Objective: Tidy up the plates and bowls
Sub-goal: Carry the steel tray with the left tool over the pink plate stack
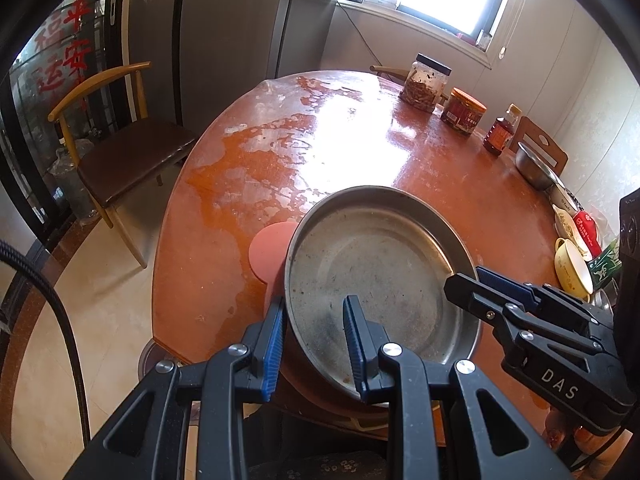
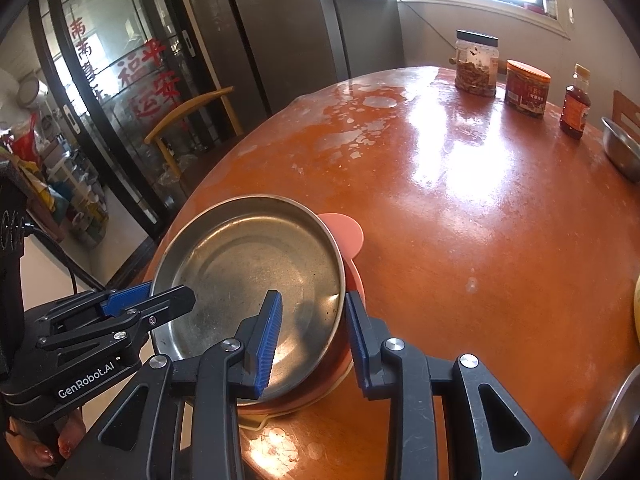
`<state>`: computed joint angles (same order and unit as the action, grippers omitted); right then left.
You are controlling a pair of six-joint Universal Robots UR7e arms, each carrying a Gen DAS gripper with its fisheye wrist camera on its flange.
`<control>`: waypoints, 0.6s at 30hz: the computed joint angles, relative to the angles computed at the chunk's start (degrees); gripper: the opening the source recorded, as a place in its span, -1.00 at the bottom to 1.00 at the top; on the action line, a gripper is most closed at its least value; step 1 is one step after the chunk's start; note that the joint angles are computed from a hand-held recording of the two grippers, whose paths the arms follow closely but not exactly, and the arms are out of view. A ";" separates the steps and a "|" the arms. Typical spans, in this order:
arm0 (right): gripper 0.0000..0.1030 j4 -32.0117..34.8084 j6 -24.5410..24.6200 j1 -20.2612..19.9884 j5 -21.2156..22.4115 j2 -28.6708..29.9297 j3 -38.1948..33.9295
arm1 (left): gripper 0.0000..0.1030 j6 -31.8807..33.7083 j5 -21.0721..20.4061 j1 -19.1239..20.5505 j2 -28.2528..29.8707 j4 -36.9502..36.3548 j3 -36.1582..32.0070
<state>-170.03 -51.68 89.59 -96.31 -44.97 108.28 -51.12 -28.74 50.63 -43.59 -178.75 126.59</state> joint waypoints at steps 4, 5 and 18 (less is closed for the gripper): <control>-0.35 0.12 0.14 -0.15 0.31 -0.13 -0.01 | -0.44 0.18 -0.06 0.01 -0.04 0.04 -0.01; -0.35 0.14 0.10 -0.15 0.31 -0.10 -0.08 | -0.43 0.31 -0.06 0.01 -0.01 -0.13 -0.03; -0.29 -2.32 0.43 -0.56 0.37 -0.51 0.29 | -0.43 0.65 0.55 -0.20 0.13 -0.90 0.18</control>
